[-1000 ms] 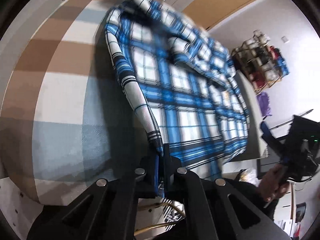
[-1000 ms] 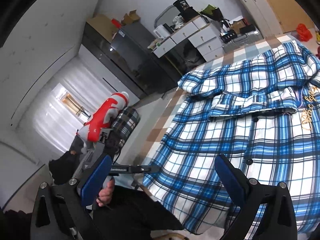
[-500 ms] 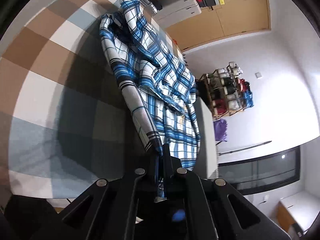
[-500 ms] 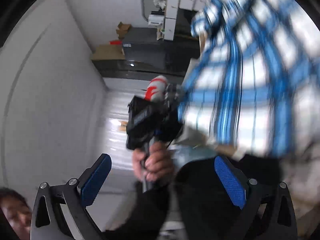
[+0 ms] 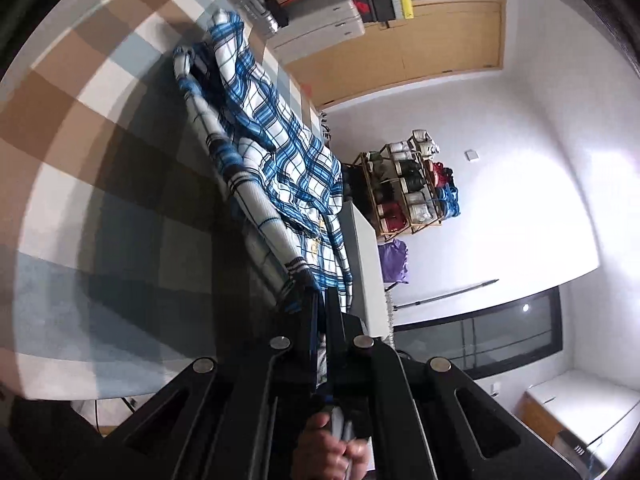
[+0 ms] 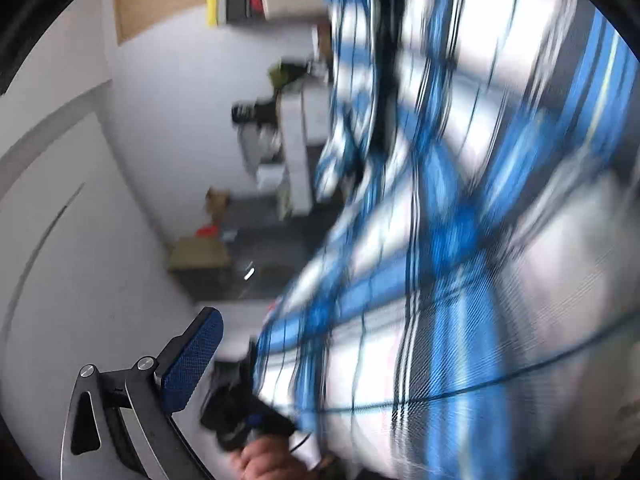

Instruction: Fold large clothes

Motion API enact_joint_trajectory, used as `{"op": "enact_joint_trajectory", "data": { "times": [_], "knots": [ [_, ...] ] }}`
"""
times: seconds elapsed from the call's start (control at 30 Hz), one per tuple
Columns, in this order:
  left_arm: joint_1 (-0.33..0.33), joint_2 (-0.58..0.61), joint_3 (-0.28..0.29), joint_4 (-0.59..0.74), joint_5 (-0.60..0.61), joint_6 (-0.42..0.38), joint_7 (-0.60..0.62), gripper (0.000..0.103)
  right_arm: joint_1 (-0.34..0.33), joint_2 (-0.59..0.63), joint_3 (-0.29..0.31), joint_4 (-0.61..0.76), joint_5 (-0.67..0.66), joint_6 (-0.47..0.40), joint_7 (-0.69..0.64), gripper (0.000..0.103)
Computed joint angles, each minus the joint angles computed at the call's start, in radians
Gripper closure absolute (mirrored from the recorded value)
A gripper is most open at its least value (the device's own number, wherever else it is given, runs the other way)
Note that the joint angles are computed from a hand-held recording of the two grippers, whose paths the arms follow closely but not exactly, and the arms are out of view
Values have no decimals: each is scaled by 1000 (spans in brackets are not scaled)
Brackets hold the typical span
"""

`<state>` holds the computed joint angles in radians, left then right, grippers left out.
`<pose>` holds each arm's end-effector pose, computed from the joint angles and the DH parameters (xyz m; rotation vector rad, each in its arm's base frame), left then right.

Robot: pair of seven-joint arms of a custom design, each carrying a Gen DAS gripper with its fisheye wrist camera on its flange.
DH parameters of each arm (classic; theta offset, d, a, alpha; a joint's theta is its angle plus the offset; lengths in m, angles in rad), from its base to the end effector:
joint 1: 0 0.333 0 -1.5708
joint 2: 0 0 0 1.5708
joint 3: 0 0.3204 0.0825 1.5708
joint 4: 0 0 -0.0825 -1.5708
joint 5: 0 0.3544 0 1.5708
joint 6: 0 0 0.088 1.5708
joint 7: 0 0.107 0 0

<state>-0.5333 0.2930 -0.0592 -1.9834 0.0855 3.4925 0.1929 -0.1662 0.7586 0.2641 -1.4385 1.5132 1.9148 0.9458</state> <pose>0.5155 -0.3541 0.4944 2.1881 -1.0191 1.6493 0.7080 0.0940 0.3205 -1.0931 1.3499 1.0097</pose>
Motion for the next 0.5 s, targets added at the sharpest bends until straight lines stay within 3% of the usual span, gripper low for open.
{"op": "enact_joint_trajectory", "data": {
  "times": [0.07,0.1,0.17,0.2,0.23,0.27,0.37,0.43,0.5],
  "knots": [
    [62,-2,-56,-2,67,-16,-28,103,7,-40,-27,-32,-5,81,-42,29],
    [82,1,-75,5,93,-35,-41,103,17,-50,-41,-33,-28,106,-42,48],
    [136,16,-125,22,163,-58,-78,103,41,-51,-63,-16,-97,133,-18,66],
    [131,22,-120,33,172,-78,-88,103,47,-55,-64,-17,-115,143,-15,75],
    [120,19,-108,28,175,-87,-98,103,54,-53,-66,-12,-133,152,-9,81],
    [142,32,-131,36,195,-99,-123,103,52,-57,-62,-14,-137,154,-14,84],
    [238,48,-237,38,257,-139,-197,103,66,-58,-59,2,-163,172,-22,95],
    [223,26,-223,21,266,-198,-234,103,63,-64,-52,5,-174,157,-23,96],
    [190,-19,-198,12,272,-334,-273,103,68,-66,-51,22,-192,143,-10,97]
  ]
}}
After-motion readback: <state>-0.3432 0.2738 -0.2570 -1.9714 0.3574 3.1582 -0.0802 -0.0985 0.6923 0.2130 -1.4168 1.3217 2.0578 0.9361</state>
